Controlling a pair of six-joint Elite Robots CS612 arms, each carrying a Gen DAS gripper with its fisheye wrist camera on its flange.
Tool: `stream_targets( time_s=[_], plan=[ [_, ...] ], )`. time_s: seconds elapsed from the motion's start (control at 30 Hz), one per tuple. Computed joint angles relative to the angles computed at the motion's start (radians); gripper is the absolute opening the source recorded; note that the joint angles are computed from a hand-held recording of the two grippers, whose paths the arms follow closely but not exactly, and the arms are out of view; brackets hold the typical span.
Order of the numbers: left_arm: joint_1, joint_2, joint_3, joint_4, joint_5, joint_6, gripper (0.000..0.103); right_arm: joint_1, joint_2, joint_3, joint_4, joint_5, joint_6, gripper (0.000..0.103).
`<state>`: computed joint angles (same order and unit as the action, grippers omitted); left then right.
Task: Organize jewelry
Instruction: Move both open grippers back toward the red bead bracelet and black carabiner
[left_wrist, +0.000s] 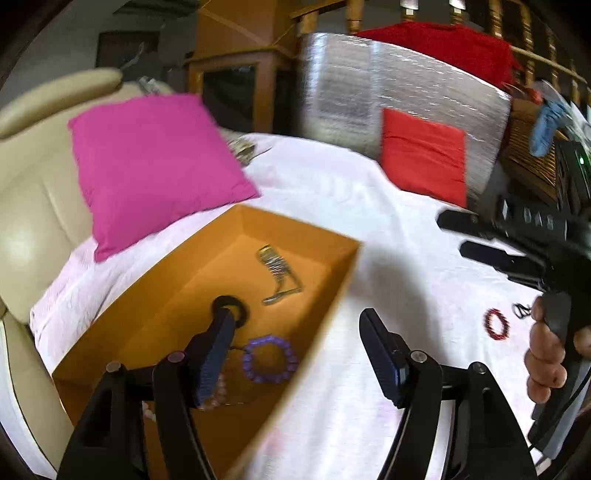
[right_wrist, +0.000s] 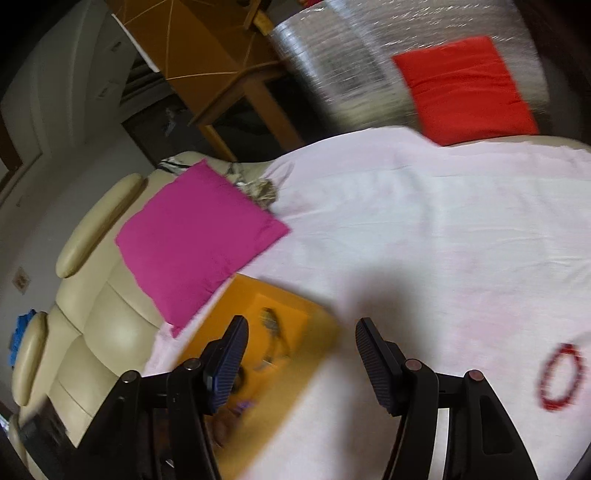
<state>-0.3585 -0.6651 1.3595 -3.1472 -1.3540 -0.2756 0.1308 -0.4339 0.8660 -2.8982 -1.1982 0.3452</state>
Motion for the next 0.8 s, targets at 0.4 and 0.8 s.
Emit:
stream_targets(
  time_s=[0.4, 0.8],
  plan=[
    [-0.094, -0.001, -0.028, 0.061, 0.002, 0.212, 0.074, -0.142, -0.211, 0.44, -0.264, -0.085, 0.108, 0.065],
    [-0.155, 0.021, -0.098, 0.143, 0.071, 0.322, 0.074, -0.213, -0.248, 0.565, -0.355, -0.059, 0.199, 0.065]
  ],
)
